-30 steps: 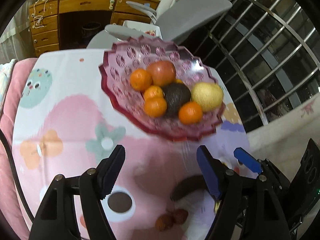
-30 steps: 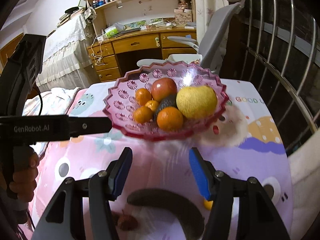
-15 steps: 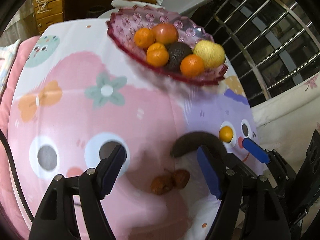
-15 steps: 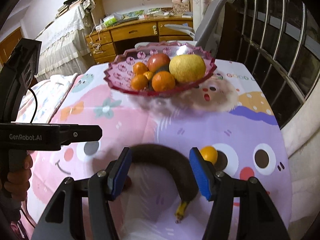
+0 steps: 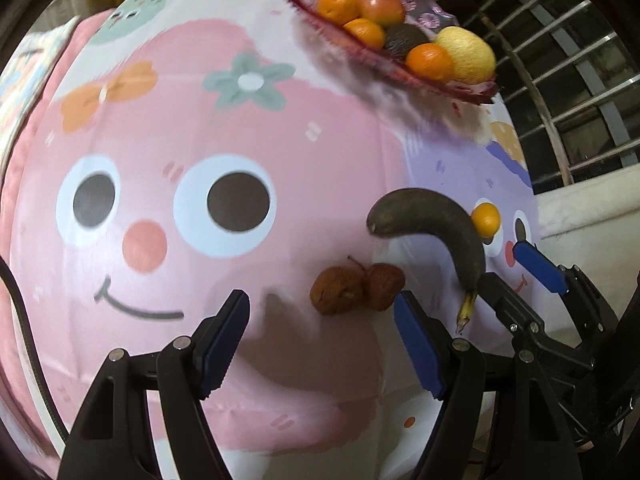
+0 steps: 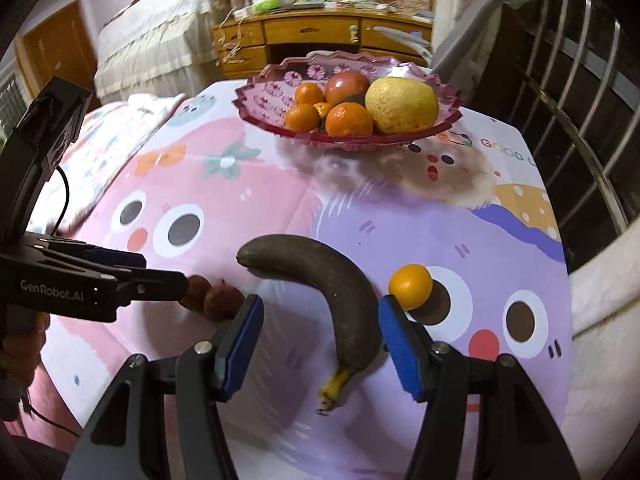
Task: Organize fruits
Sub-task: 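Withdraw both open tools toward the dark banana and lychees, then grasp the dark banana with the right gripper while the left grasps a lychee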
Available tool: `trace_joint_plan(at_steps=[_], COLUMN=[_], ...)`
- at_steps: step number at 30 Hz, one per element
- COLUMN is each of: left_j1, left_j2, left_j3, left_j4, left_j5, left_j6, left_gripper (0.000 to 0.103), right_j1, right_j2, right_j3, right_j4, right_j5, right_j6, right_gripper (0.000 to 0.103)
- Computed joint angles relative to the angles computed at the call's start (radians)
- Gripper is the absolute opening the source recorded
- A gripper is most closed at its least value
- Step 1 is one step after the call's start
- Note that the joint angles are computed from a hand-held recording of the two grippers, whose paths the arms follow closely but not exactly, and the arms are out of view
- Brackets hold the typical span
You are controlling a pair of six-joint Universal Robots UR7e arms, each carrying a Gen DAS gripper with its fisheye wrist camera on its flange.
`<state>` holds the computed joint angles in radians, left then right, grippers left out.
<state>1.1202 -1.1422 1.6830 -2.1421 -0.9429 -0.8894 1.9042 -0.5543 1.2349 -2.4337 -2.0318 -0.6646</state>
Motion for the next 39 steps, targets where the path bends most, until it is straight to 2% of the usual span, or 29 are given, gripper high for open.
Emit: trace_joint_plan(at_steps=[5,10,16,21,27,31,33,39], left_j1=[-0.002,0.002,0.013,0.019,0.02,0.019,0.022,0.024], left_j2=[0.002,0.016,0.028,0.029,0.03,0.033,0.036,0.041], left_j3=[0.026,0.031,0.053,0.069,0.074,0.066,0.064,0.06], left_j4=[-0.036,-0.073,-0.163,-0.211,-0.225,-0.206,-0.219,-0.225], left_j5=[0.005,0.014,0.005,0.005,0.007,0.01,-0.003,-0.007], left_j6=[-0.076,-0.14,-0.197,-0.234,-0.255,-0.273,-0.27,-0.286], left_gripper=[0.068,0.061,0.047,0.039,0.037,0.037,0.031,0.03], right_j1=[-0.007,-0.011,-0.02,-0.033,-0.032,-0.03,-0.029,-0.023], right_j2=[0.019,0.039,0.054,0.067,0.085,0.098,0.105,0.132], right_j3=[-0.035,-0.06,-0.073,-0.09,-0.11,-0.115,-0.122,-0.143], right_j4=[0.046,0.066,0.067,0.069,0.099,0.09,0.09,0.091], right_j5=[-0.015,-0.038,-0.038,-0.006,0.024,0.025,0.027,0.001], right_j6=[-0.08,-0.197,-0.308,-0.343,-0.378,-0.394,-0.4,-0.443], right_gripper=[0.061,0.061,0.061,0.06,0.06,0.06,0.06,0.06])
